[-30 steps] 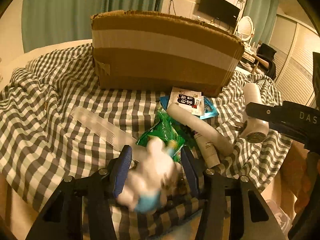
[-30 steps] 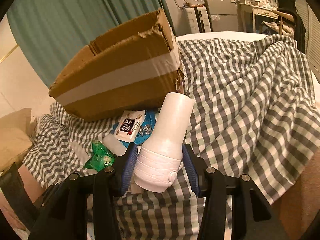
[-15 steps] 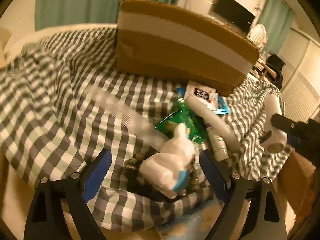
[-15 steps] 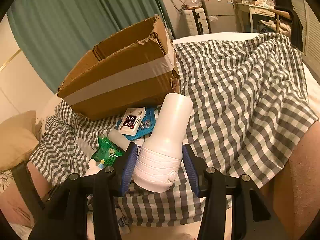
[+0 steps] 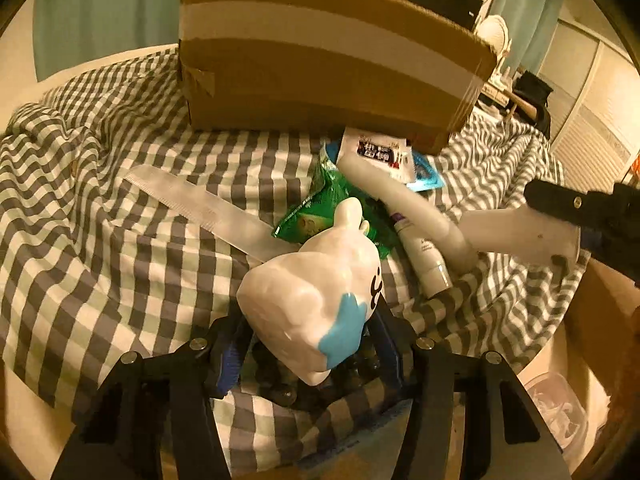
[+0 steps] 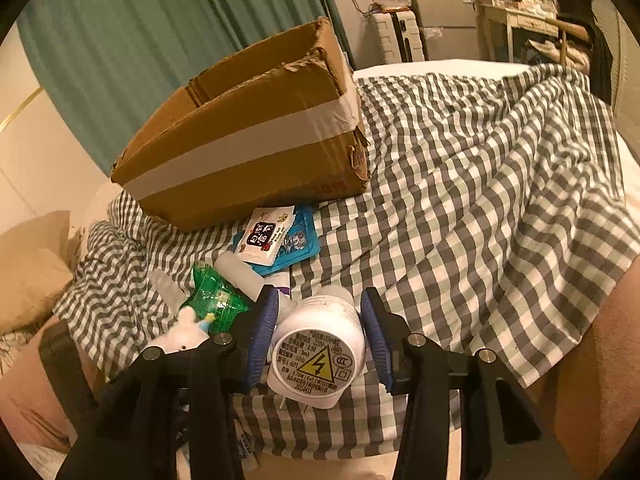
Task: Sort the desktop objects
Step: 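Grasp the white bear figurine with left tool while right tool grasps the white bottle, then carry figurine and bottle into the cardboard box and open both tools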
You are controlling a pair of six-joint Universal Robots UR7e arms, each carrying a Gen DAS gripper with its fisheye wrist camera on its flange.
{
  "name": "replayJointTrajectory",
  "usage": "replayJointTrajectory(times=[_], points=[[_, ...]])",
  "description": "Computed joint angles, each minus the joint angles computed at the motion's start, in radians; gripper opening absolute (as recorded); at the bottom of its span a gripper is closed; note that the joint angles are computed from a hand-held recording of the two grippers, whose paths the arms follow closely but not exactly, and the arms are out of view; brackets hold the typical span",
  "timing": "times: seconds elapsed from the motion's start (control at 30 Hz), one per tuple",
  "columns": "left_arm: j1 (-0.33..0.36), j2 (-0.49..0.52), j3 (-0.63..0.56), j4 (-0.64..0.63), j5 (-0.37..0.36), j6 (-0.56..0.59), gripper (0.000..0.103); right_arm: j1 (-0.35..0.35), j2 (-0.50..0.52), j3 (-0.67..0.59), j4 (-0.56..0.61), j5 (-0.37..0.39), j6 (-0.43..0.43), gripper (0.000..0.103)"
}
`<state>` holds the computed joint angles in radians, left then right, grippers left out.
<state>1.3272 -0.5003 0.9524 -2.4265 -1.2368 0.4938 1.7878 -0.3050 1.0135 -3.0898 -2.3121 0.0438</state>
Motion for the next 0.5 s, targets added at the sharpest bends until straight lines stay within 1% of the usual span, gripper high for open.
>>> replayJointTrajectory(times=[0.1,0.2,0.4,0.5], points=[[0.000,-0.010,0.004,-0.005,-0.010,-0.014,0.057,0.007,0.000,0.001,0.004,-0.008,-0.018,0.042],[-0.002,-0.027,0.024,-0.026,-0.020,-0.015,0.057,0.013,-0.011,0.026,-0.021,-0.009,-0.026,0.042],[-0.015,-0.055,0.061,-0.079,-0.034,0.033,0.057,0.032,-0.032,0.080,-0.068,-0.007,-0.027,0.042],[-0.023,-0.070,0.082,-0.098,-0.045,0.053,0.057,0.048,-0.039,0.096,-0.091,-0.014,-0.048,0.042]])
